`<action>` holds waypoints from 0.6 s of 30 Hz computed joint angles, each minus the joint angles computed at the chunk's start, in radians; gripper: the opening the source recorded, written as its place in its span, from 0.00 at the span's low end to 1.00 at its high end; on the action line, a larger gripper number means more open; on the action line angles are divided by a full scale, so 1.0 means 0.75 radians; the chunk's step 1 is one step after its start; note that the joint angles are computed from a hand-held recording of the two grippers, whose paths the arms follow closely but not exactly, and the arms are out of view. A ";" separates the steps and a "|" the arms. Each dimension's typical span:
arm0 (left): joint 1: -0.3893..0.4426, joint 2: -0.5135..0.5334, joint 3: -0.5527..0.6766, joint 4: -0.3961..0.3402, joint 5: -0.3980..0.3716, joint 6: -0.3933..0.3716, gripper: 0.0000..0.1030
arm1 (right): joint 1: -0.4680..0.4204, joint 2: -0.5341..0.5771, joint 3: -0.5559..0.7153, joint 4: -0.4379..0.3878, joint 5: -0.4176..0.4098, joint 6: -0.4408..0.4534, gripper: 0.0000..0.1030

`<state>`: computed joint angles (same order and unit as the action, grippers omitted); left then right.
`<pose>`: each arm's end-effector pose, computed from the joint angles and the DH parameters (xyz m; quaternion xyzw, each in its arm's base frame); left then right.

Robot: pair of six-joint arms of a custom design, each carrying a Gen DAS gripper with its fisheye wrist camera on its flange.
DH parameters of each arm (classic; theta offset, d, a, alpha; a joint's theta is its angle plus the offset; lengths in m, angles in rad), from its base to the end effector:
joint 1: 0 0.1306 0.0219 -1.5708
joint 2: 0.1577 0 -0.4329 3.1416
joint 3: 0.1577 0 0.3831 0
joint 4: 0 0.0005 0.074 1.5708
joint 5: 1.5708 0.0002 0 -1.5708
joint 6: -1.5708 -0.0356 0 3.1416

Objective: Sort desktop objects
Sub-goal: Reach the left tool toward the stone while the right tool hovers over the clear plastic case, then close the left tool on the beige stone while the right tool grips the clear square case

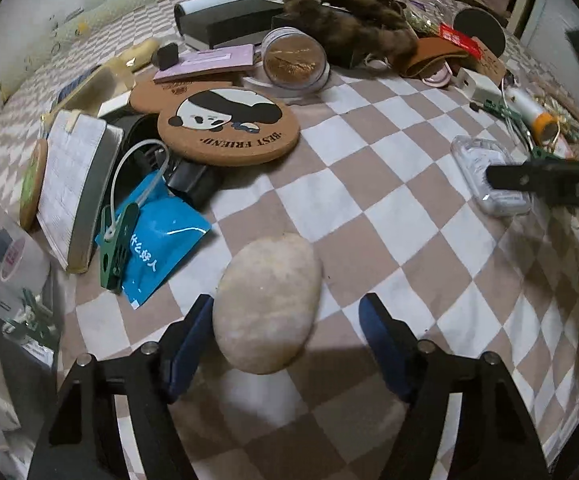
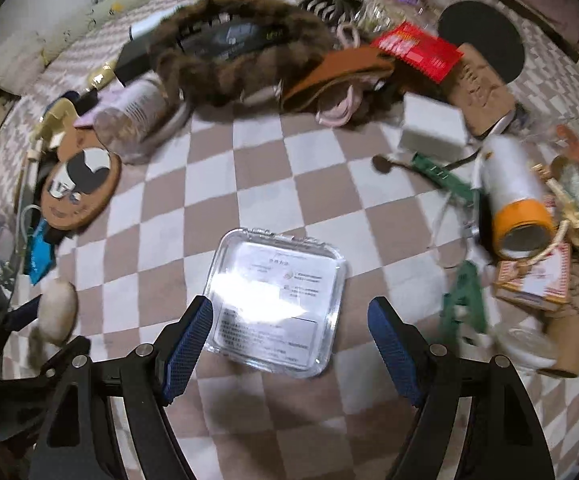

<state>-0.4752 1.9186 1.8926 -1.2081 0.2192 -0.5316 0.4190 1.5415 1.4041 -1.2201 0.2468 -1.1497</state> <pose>0.5744 -0.3048 0.3967 0.4888 0.8495 -0.1031 0.1695 0.4419 0.1867 0.4014 0.3648 0.9169 -0.0120 0.1612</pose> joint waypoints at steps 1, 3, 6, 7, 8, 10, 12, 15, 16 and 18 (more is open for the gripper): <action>0.004 0.007 0.011 -0.012 0.015 0.010 0.71 | -0.004 0.001 -0.007 0.025 -0.005 0.001 0.78; 0.008 0.012 0.019 -0.017 0.035 0.023 0.71 | -0.012 0.013 -0.002 0.040 -0.020 -0.004 0.78; 0.001 0.008 0.003 0.025 0.008 0.013 0.73 | -0.008 0.050 0.032 -0.002 -0.004 0.011 0.78; 0.004 0.016 0.006 0.030 0.007 0.003 0.74 | -0.005 0.054 0.036 -0.008 0.003 0.016 0.78; 0.008 0.025 0.015 0.029 0.012 0.002 0.75 | -0.001 0.057 0.037 -0.013 0.010 0.026 0.78; 0.011 0.031 0.024 0.022 0.022 0.015 0.75 | 0.003 0.056 0.038 -0.016 0.009 0.051 0.78; 0.009 0.031 0.027 0.019 0.025 0.028 0.74 | 0.003 0.059 0.045 -0.030 0.003 0.081 0.78; 0.003 0.019 0.012 0.034 0.017 0.014 0.64 | 0.012 0.082 0.069 -0.078 0.011 0.147 0.79; 0.002 0.010 0.000 0.046 0.007 0.007 0.58 | 0.016 0.086 0.071 -0.085 0.012 0.168 0.79; 0.012 0.012 0.012 0.015 0.027 -0.002 0.48 | 0.023 0.076 0.061 -0.077 0.005 0.197 0.79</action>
